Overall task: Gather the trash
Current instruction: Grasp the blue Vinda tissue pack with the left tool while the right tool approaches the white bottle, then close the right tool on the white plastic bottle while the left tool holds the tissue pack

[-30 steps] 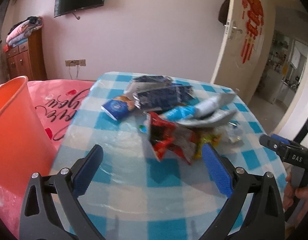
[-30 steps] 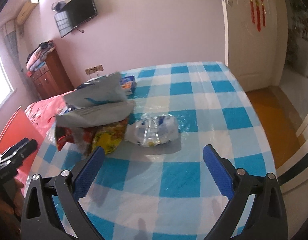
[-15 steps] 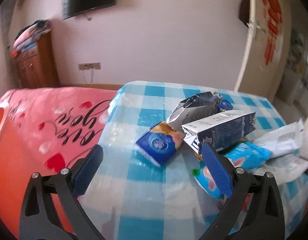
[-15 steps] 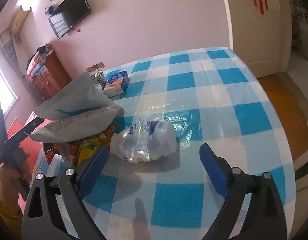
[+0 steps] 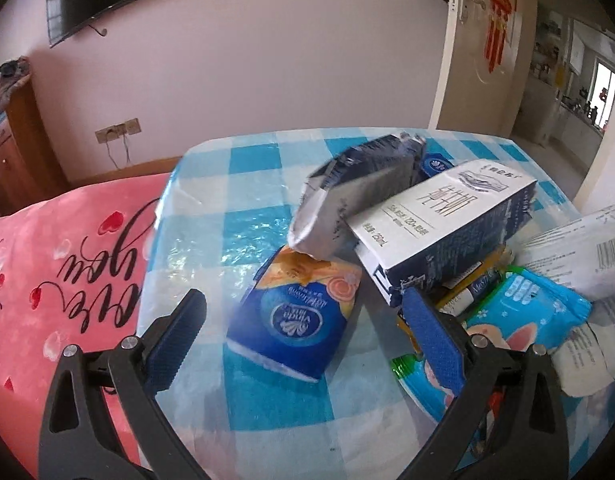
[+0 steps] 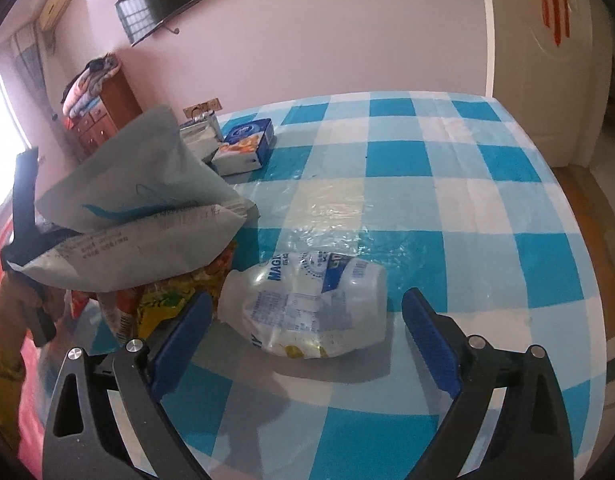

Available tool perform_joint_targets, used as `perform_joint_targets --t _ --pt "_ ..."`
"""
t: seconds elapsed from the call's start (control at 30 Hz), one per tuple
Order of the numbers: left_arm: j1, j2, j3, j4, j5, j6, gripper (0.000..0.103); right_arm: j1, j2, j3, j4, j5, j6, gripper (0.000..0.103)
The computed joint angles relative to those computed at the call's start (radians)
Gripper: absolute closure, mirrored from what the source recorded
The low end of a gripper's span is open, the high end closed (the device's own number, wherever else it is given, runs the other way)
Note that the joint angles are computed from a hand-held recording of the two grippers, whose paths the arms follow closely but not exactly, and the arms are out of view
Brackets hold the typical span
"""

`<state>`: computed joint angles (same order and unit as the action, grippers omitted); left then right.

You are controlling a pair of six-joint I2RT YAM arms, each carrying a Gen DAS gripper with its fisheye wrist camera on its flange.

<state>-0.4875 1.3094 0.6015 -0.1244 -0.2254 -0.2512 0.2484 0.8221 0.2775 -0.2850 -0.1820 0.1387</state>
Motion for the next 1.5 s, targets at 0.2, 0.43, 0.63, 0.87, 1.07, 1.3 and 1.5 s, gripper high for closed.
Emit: perform_joint_targets --t 0.2,0.43,0.63,0.87,1.07,1.3,1.5 --pt "0.013 0.084 0.041 -0.016 0.026 -0.017 0.046 0.009 0.047 -0.005 0.034 0.005 0.004 0.008" --pt "-0.039 0.065 0.017 -0.035 -0.042 -0.160 0.058 0.059 0.082 -0.003 0.067 0.064 0.019 0.007" --pt "-0.133 0.030 0.005 -0.090 -0.120 -0.262 0.064 0.119 0.107 0.004 0.072 0.162 0.052 0.007" --pt "-0.221 -0.074 -0.058 -0.140 -0.154 -0.389 0.065 0.152 0.025 -0.025 0.022 0.209 0.076 0.017" --pt "-0.353 -0.185 -0.103 -0.230 -0.224 -0.525 0.066 0.138 -0.135 -0.061 -0.081 0.199 0.083 0.034" --pt "-0.494 -0.301 -0.125 -0.347 -0.294 -0.662 0.066 0.081 -0.293 -0.077 -0.231 0.117 0.057 0.047" --pt "-0.638 -0.346 -0.124 -0.446 -0.360 -0.799 0.066 0.189 -0.437 -0.063 -0.395 0.110 0.113 0.048"
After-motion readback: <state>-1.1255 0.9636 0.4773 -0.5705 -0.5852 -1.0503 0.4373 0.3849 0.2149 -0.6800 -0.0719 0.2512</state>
